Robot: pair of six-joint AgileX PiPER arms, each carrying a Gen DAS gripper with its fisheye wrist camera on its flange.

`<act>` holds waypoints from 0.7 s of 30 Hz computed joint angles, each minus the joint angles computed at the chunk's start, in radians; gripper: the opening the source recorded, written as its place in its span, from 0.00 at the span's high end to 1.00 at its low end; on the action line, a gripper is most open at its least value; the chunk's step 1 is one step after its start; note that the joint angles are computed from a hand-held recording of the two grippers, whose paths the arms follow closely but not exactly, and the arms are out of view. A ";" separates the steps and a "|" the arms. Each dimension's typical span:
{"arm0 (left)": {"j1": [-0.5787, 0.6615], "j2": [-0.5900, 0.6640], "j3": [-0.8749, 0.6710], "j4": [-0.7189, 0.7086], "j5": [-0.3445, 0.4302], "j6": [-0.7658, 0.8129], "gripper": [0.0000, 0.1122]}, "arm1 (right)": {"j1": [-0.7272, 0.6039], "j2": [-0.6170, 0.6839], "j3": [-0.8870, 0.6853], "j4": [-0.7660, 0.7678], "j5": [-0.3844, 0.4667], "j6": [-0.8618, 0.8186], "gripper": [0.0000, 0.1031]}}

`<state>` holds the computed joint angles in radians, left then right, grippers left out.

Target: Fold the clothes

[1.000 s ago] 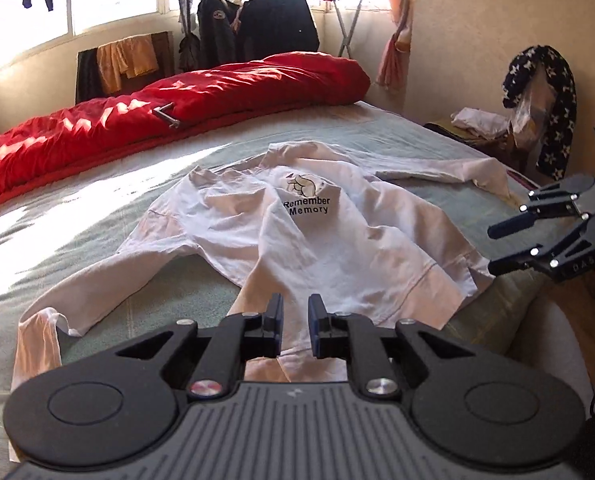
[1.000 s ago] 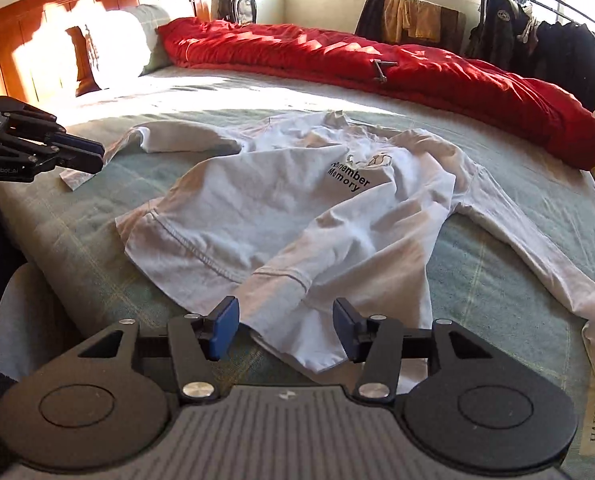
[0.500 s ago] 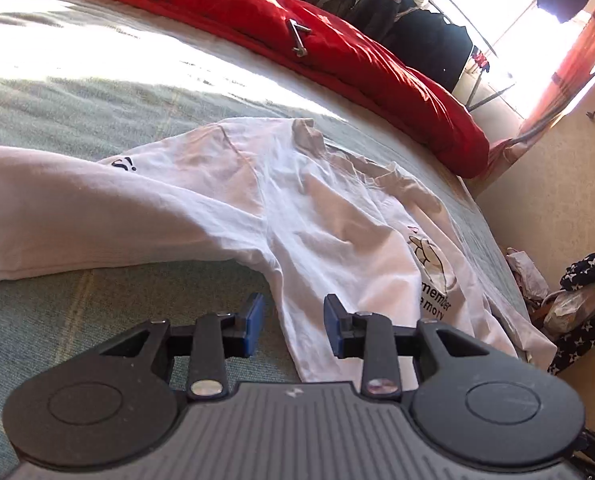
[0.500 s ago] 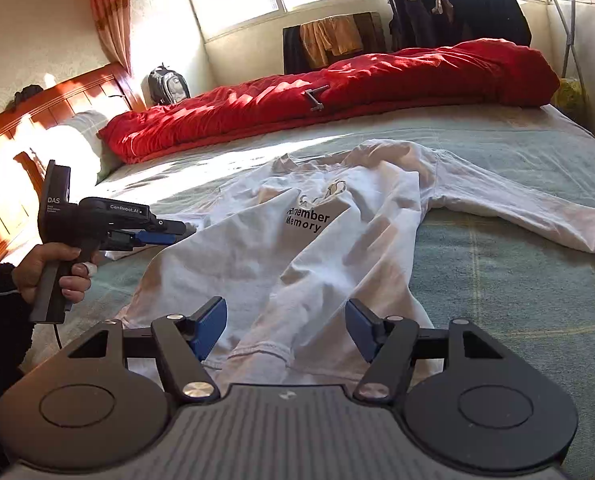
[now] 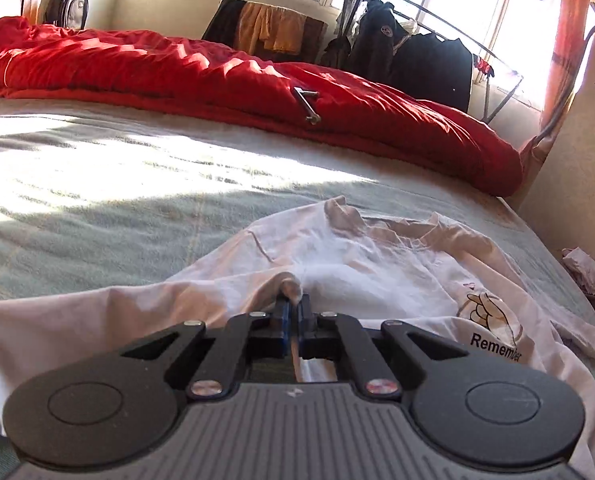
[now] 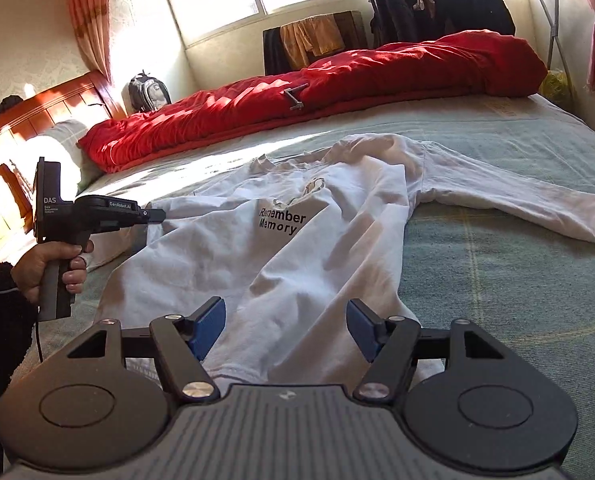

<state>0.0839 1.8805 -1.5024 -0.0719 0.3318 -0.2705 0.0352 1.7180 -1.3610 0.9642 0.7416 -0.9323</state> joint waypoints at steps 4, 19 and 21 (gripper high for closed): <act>0.026 0.091 -0.161 0.080 0.108 -0.070 0.98 | 0.000 0.005 -0.002 0.002 -0.002 0.005 0.30; 0.069 -0.277 0.276 -0.406 0.122 0.366 0.71 | -0.045 -0.077 0.074 0.079 0.026 -0.060 0.27; 0.086 -0.360 0.371 -0.521 0.143 0.460 0.69 | -0.051 -0.094 0.093 0.096 0.034 -0.078 0.27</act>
